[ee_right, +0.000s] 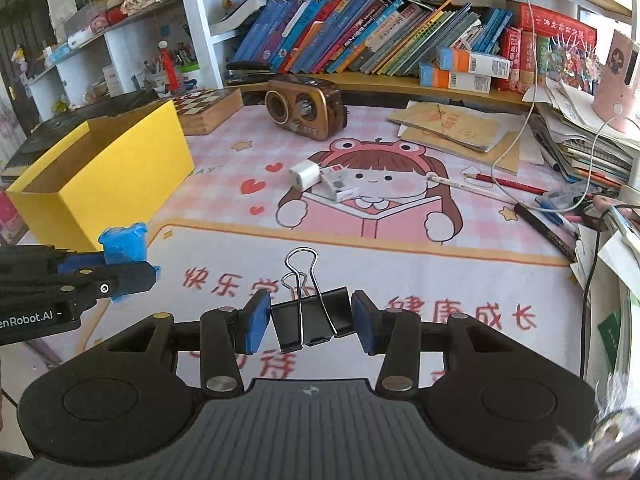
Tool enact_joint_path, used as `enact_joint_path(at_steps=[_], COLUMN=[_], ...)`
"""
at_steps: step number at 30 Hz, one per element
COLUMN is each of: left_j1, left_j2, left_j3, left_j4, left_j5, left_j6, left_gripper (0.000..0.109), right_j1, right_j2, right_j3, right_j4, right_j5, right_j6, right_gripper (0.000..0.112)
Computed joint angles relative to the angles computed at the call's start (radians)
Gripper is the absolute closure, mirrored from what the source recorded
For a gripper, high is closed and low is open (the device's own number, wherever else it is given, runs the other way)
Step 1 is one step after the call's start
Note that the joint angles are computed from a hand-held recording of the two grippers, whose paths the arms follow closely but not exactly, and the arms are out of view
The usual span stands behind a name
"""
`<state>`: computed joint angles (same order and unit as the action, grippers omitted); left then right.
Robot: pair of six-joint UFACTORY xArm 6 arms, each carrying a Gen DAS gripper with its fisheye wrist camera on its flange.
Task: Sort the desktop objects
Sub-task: 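Carry the charger and binder clip with both tools toward the yellow box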
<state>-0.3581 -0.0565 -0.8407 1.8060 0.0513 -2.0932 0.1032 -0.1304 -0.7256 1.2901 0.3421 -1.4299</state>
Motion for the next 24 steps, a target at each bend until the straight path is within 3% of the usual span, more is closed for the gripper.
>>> enact_joint_path(at_steps=[15, 24], left_j1=[0.08, 0.162], left_j2=[-0.215, -0.392], left_j3=[0.165, 0.313], left_j4=[0.357, 0.365], left_j5=[-0.119, -0.182], left_j6=[-0.303, -0.253], left_gripper=[0.081, 0.081], right_j1=[0.2, 0.37], right_j2=[-0.215, -0.308], right_j3=[0.226, 0.334], right_j4=[-0.045, -0.047], right_j5=[-0.154, -0.257], right_j6=[0.191, 0.305], right_gripper=[0.071, 0.071])
